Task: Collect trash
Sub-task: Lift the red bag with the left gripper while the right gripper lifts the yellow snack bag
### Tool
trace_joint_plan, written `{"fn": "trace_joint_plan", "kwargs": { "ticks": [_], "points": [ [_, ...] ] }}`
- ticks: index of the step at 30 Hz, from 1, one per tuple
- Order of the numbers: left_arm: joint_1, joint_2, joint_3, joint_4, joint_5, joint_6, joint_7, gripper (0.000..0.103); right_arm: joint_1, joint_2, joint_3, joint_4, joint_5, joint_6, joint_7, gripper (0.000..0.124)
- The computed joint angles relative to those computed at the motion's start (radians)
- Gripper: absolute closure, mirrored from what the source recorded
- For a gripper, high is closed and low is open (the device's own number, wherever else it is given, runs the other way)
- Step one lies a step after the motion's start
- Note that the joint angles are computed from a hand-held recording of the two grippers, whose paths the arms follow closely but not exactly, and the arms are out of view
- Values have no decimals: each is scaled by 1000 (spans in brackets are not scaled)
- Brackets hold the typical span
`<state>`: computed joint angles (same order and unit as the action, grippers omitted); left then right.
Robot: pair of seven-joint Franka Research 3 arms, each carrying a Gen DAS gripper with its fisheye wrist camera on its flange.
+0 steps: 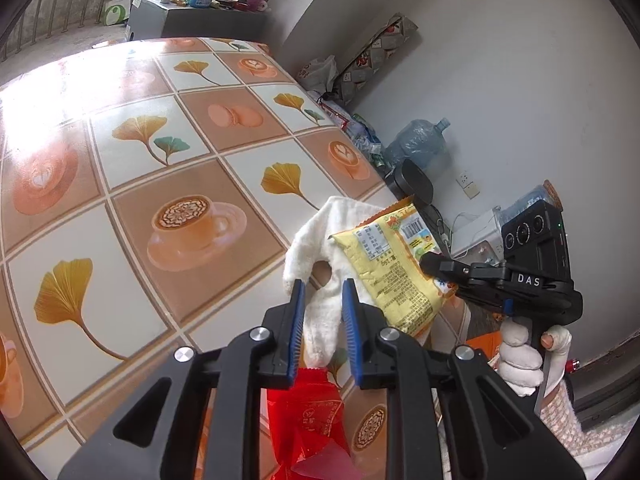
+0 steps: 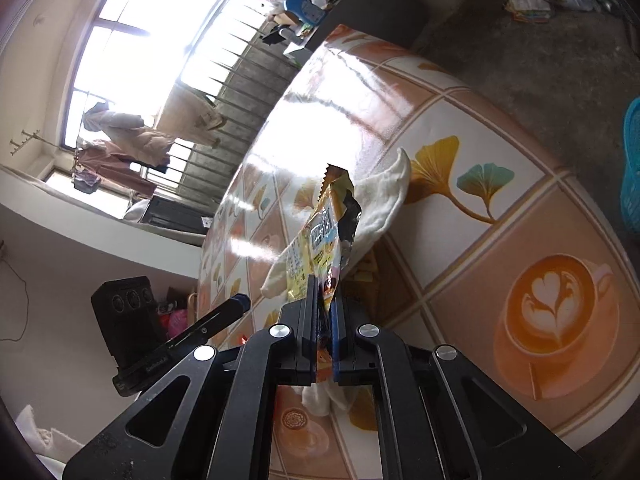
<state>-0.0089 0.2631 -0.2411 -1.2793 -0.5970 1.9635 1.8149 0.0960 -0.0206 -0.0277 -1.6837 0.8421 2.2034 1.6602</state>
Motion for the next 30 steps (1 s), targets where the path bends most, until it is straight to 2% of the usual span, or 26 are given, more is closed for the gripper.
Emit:
{"fn": "trace_joint_plan", "kwargs": {
  "ticks": [4, 8, 17, 20, 23, 30],
  "points": [
    [-18, 11, 3, 7, 66, -29, -19, 84, 5, -24, 2, -26, -37, 17, 15, 119],
    [-6, 16, 1, 14, 45, -33, -28, 84, 11, -33, 1, -31, -51, 23, 23, 119],
    [3, 64, -13, 96, 12, -25, -48, 84, 15, -34, -8, -26, 47, 7, -66, 119],
    [-28, 104, -21, 145, 70, -16, -49, 84, 14, -33, -7, -26, 36, 3, -60, 119],
    [-68, 179, -16, 248, 173, -76, -123, 84, 13, -31, -7, -19, 20, 4, -55, 119],
    [-83, 198, -30, 272, 261, -65, -114, 89, 4, -60, -17, -44, 27, 29, -59, 119]
  ]
}}
